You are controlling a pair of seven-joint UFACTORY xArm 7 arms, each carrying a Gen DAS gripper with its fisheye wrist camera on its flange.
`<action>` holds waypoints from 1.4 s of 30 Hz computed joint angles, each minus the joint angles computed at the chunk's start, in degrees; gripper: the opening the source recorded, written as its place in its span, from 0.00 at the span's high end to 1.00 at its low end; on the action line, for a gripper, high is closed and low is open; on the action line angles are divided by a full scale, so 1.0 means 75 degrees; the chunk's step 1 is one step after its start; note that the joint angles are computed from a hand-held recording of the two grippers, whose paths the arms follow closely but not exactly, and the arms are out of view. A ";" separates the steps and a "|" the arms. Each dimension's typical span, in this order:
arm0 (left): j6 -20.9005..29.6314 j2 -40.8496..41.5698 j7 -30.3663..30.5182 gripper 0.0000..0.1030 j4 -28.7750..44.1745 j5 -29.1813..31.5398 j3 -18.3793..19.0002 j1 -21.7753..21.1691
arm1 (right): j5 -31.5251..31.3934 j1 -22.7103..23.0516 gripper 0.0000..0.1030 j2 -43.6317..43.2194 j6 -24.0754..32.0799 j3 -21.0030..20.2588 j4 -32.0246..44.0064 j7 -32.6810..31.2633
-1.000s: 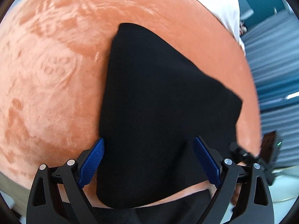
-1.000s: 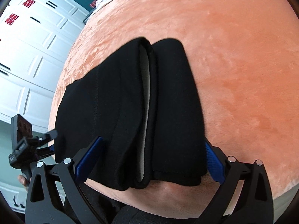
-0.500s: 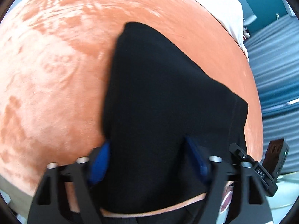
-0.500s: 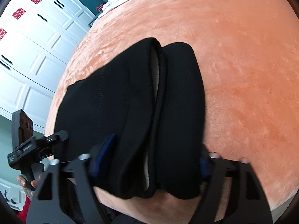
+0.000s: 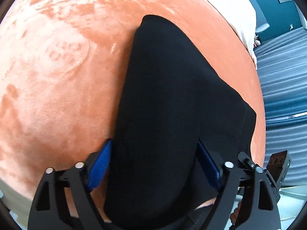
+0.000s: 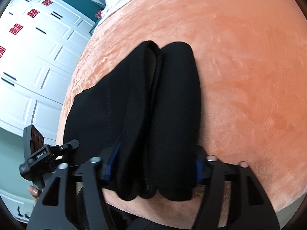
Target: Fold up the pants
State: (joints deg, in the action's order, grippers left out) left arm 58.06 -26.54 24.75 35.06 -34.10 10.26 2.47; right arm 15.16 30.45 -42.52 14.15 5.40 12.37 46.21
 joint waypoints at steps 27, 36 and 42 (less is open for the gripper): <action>0.0669 -0.2260 -0.0852 0.73 0.2268 0.0919 -0.0072 -0.1222 | -0.2094 -0.1463 0.68 -0.2095 0.2697 0.1986 0.2844 0.1326; -0.0341 -0.0302 -0.0334 0.72 0.5060 0.0177 0.0024 -0.1966 | -0.2680 -0.2482 0.69 -0.0684 0.1864 0.1343 0.5076 -0.0297; -0.1382 0.2304 -0.0021 0.72 0.7264 -0.0420 -0.0342 -0.1871 | -0.2770 -0.3118 0.69 0.1503 0.0385 0.0857 0.6306 -0.1161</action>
